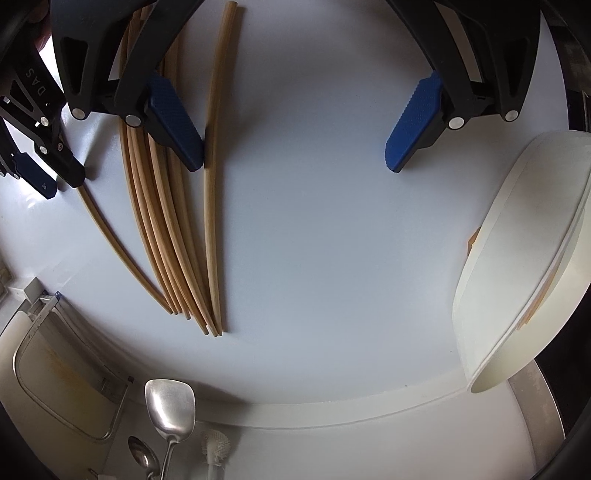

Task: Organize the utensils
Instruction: 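Grasp a chopstick from the bundle with the left tool while the right tool grasps another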

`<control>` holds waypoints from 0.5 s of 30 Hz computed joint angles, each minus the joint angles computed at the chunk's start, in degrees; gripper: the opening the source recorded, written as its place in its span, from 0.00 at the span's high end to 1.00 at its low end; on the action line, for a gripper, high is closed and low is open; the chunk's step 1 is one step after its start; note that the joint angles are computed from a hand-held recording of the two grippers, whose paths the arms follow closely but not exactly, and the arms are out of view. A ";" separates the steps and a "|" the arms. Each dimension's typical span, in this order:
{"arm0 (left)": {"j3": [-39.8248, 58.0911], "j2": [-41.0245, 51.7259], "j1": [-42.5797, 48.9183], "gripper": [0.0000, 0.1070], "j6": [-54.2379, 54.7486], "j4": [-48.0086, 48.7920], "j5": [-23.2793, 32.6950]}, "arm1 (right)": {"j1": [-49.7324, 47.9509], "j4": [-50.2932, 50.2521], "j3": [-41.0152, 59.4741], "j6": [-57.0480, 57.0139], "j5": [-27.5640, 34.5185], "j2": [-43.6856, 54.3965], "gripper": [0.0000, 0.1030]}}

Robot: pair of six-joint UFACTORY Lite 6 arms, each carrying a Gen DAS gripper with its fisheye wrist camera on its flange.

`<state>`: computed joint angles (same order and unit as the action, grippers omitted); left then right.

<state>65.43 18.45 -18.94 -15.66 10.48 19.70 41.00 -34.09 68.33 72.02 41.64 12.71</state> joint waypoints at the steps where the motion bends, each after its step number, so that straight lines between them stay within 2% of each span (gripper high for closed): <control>1: 0.14 0.17 0.29 0.09 -0.16 0.16 -0.09 | -0.13 0.01 -0.07 -0.29 -0.20 -0.01 0.53; 5: 1.52 1.53 0.90 0.09 0.67 -0.39 -0.25 | -0.90 0.40 -0.60 -2.35 -1.77 -0.33 0.49; 8: 2.75 2.62 0.64 0.13 1.22 -0.95 -0.32 | -1.13 0.62 -0.58 -3.51 -2.96 -0.07 0.49; 14: 0.93 0.67 -0.55 0.40 4.29 -2.38 -2.26 | -0.92 0.90 -0.02 -4.78 -3.90 0.70 0.49; 15: 0.90 0.61 -0.74 0.48 4.97 -2.82 -2.58 | -0.91 1.09 0.20 -5.10 -4.02 0.89 0.49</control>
